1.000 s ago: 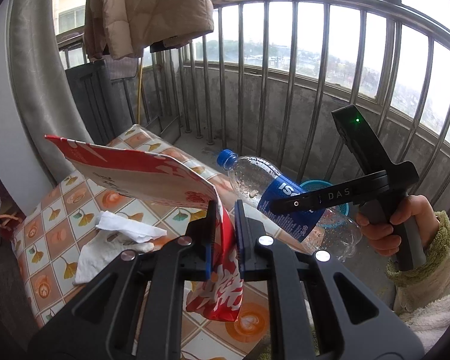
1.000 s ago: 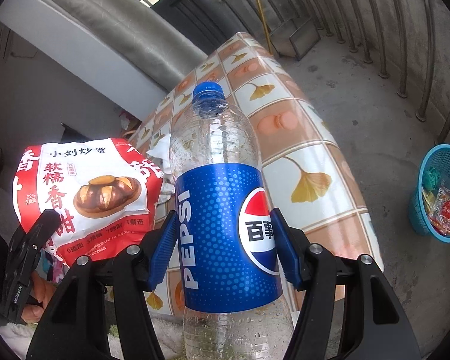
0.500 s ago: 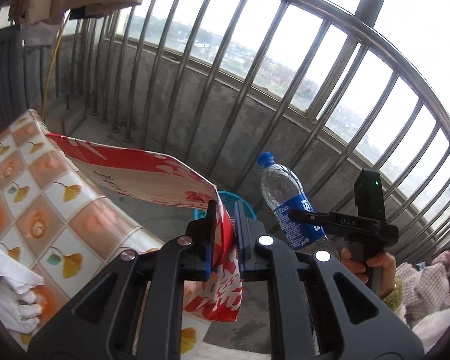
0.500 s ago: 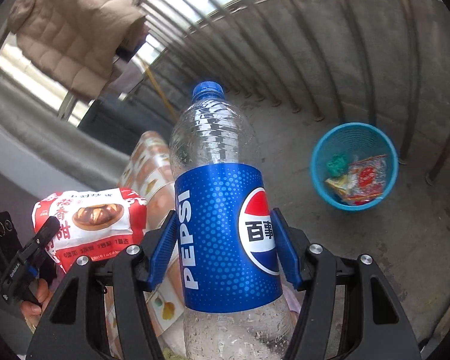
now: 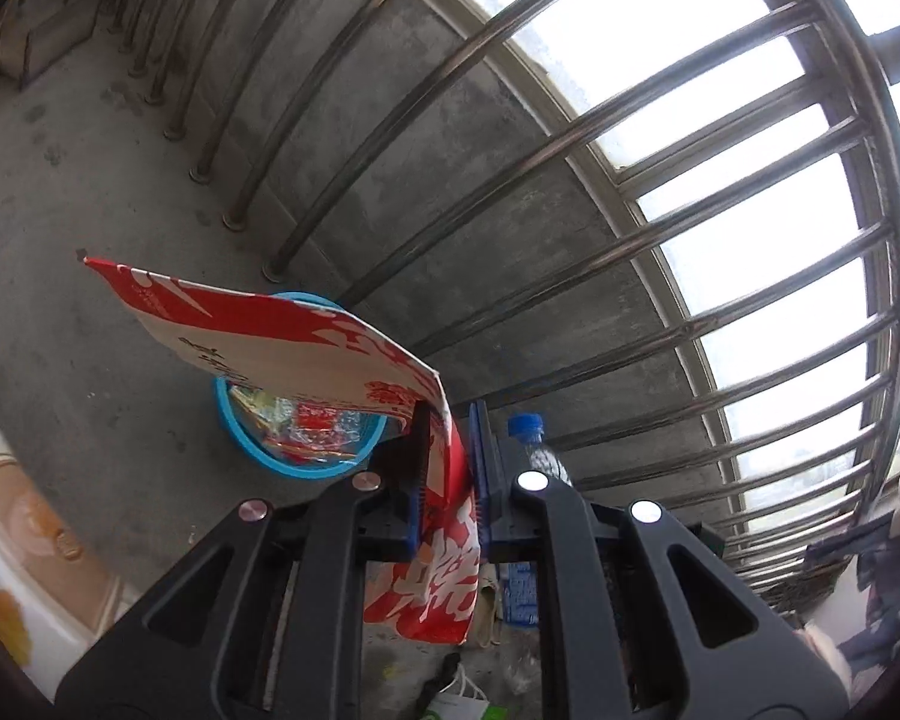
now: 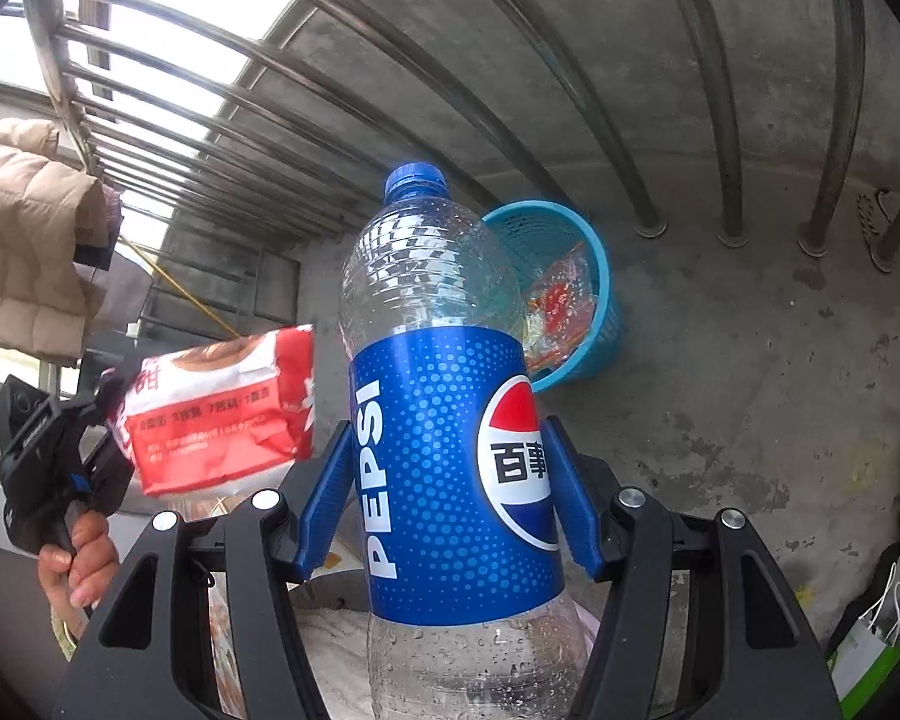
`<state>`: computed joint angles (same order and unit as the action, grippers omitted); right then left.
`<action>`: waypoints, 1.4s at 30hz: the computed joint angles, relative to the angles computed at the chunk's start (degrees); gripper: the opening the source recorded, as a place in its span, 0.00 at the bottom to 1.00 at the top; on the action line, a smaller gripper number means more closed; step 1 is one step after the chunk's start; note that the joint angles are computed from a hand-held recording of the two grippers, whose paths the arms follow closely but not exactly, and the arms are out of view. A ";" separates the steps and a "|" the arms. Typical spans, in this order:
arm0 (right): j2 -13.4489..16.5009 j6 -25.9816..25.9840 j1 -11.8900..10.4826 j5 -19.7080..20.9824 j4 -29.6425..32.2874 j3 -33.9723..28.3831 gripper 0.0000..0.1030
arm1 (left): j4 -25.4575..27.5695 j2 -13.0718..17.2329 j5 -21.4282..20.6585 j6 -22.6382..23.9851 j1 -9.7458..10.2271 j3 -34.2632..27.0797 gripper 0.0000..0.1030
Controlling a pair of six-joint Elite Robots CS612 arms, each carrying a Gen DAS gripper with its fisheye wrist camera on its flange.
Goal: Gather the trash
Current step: 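Carry bottle and snack bag over the blue wastebasket with both tools, then open both tools over the blue wastebasket to drop bag and bottle, then bring both empty tools back over the white tissues on the table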
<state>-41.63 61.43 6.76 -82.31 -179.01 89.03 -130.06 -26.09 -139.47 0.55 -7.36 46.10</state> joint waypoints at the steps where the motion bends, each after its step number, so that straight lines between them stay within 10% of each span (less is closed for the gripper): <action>1: 0.01 0.19 -0.19 -0.08 -0.15 0.21 0.58 | 0.02 1.93 -0.09 -2.19 -0.56 -2.78 0.10; 5: 0.08 0.73 -0.72 -0.49 0.05 0.64 0.59 | 9.77 10.06 2.29 -5.62 -2.48 -15.81 0.62; 13: 1.22 -0.49 -1.35 1.25 2.82 -0.41 0.59 | 15.60 15.01 6.06 -17.23 -1.46 -22.11 0.62; 24: 9.37 -15.30 -1.42 6.06 23.40 -17.55 0.59 | 3.95 -0.46 12.08 0.96 2.22 -2.43 0.69; 31: 18.61 -16.96 -1.13 -0.68 39.58 -35.65 0.67 | -10.09 -9.98 17.32 5.50 6.70 13.92 0.76; 42: 11.65 -9.90 -0.25 -3.06 19.27 -20.03 0.67 | -27.26 -16.87 22.81 -2.45 14.41 28.91 0.78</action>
<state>-29.98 51.53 6.50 -85.36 -159.74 69.00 -157.32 -42.97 -116.67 -1.89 7.05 75.01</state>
